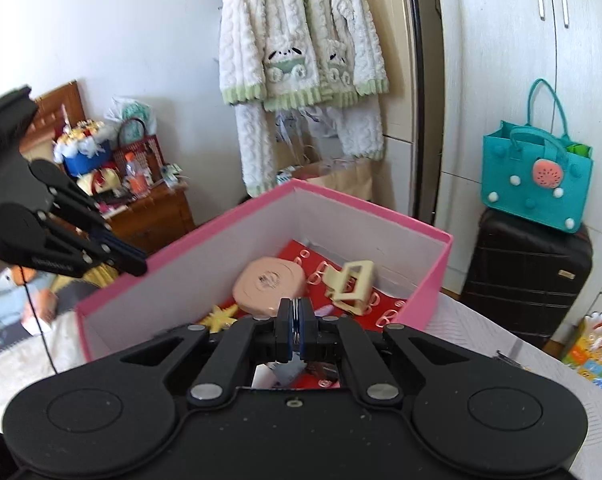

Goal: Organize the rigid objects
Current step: 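Carry the silver keys into the pink box and release them, then move the right gripper to the AA battery and grasp it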

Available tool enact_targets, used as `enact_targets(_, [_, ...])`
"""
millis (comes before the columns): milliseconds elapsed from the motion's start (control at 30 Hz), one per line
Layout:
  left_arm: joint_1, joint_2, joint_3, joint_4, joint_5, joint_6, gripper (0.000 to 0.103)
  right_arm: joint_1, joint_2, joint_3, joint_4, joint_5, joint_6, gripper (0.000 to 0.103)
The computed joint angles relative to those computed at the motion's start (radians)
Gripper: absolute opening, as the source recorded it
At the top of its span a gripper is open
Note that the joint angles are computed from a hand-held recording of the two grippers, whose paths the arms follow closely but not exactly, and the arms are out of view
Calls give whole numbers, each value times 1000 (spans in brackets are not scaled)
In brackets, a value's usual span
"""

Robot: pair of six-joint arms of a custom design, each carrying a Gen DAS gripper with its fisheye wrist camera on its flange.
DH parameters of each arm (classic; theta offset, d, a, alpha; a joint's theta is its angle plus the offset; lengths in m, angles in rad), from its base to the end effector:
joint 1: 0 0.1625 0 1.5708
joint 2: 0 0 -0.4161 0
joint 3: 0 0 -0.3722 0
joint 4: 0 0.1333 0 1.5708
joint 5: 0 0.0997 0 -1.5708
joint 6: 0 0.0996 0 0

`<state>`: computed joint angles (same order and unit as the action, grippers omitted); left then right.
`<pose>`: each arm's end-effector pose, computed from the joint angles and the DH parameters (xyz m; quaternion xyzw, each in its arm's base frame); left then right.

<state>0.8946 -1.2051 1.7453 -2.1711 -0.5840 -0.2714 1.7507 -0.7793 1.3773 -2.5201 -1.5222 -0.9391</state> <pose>-0.1885 -0.5806 0.3108 0.1630 0.8652 -0.2395 0.4092 0.2668 -0.6949 0.1863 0.5260 -0.8320 0.1711 0.0425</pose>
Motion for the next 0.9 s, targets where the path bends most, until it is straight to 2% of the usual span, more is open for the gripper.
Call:
enact_targets(133, [14, 16, -28, 40, -14, -22, 10, -4, -2, -15, 46, 0, 10, 8])
enact_targets(233, [21, 31, -45, 58, -15, -23, 11, -11, -16, -1, 32, 14, 6, 10])
enact_targets(333, [33, 46, -64, 73, -20, -28, 12, -21, -27, -6, 30, 48, 36, 10])
enact_targets(400, [39, 52, -70, 75, -21, -28, 10, -30, -33, -6, -9, 60, 54, 16])
enact_targets(467, [42, 51, -67, 57, -29, -10, 10, -37, -32, -8, -59, 51, 73, 27])
enact_targets(533, [42, 48, -61, 46, -31, -1, 10, -46, -22, -25, -97, 25, 90, 28])
enact_targets(600, [42, 45, -58, 41, -35, 4, 10, -51, 0, -37, -168, -33, 81, 37])
enact_targets(633, [43, 45, -58, 38, -37, 3, 10, -53, 15, -40, -213, -66, 61, 46])
enact_targets(667, [43, 44, -57, 36, -39, 1, 10, -56, 30, -44, -253, -98, 39, 51])
enact_targets(733, [43, 46, -57, 29, -37, 3, 10, -64, 70, -74, -299, -159, 21, 53])
enact_targets(800, [42, 47, -55, 26, -33, 2, 9, -78, 108, -119, -287, -193, 49, 54])
enact_targets(900, [41, 46, -51, 16, -29, 1, 9, -101, 151, -190, -209, -203, 99, 54])
